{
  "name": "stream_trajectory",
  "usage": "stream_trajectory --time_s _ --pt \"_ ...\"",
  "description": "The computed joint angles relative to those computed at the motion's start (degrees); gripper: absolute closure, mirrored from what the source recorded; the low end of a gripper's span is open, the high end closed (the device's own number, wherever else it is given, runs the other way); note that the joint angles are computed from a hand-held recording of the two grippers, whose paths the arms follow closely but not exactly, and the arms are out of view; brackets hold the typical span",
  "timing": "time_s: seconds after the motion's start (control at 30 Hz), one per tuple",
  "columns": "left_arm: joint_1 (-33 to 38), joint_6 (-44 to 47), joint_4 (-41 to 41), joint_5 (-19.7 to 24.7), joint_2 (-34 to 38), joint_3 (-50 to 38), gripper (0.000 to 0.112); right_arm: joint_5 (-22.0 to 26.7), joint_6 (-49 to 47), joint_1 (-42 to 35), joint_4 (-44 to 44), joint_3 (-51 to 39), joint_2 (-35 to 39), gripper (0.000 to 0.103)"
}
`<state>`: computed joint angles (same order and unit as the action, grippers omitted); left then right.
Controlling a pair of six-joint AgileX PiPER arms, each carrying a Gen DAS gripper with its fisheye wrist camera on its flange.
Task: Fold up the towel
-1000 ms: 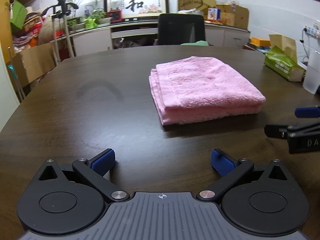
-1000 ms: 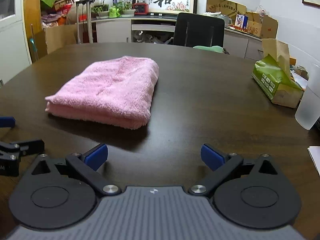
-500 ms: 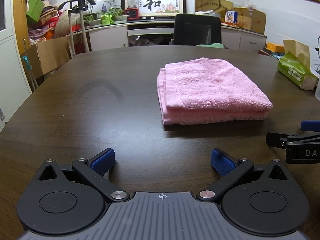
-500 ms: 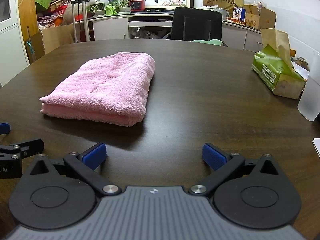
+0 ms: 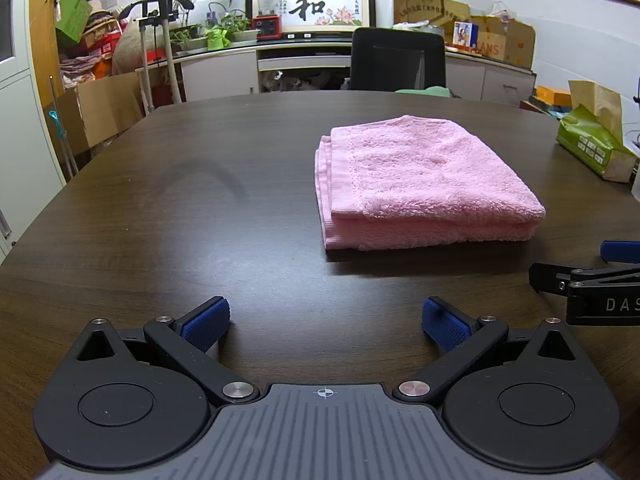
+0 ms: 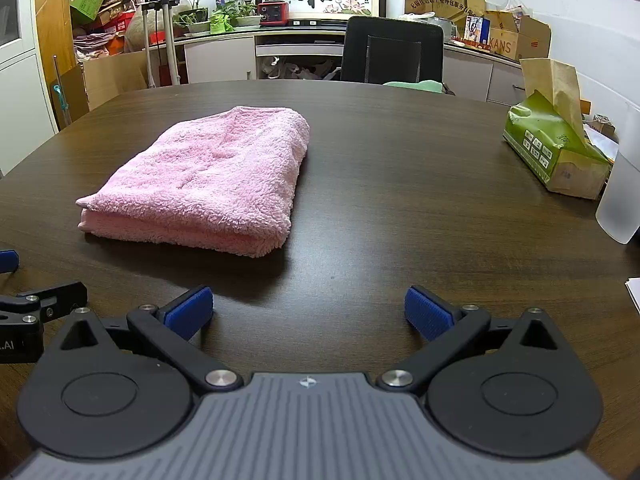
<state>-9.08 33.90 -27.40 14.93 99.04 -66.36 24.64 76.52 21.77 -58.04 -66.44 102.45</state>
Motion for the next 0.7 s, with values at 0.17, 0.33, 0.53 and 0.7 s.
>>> stream_trajectory --time_s 0.17,0.33,0.53,0.7 --pt "0.2 0.8 -0.7 0.1 0.0 0.0 0.009 -0.2 -0.5 -0.3 0.4 -0.1 0.0 0.0" --pt "0.1 0.5 -0.5 -0.1 0.0 0.1 0.009 -0.2 -0.7 -0.4 0.5 -0.2 0.0 0.0" --pt "0.1 0.7 -0.7 0.0 0.1 0.0 0.009 0.2 -0.2 -0.1 0.2 -0.2 0.1 0.0" --pt "0.6 3.4 -2.8 0.4 0.2 -0.2 0.009 0.8 0.5 0.3 0.0 -0.4 0.2 0.0"
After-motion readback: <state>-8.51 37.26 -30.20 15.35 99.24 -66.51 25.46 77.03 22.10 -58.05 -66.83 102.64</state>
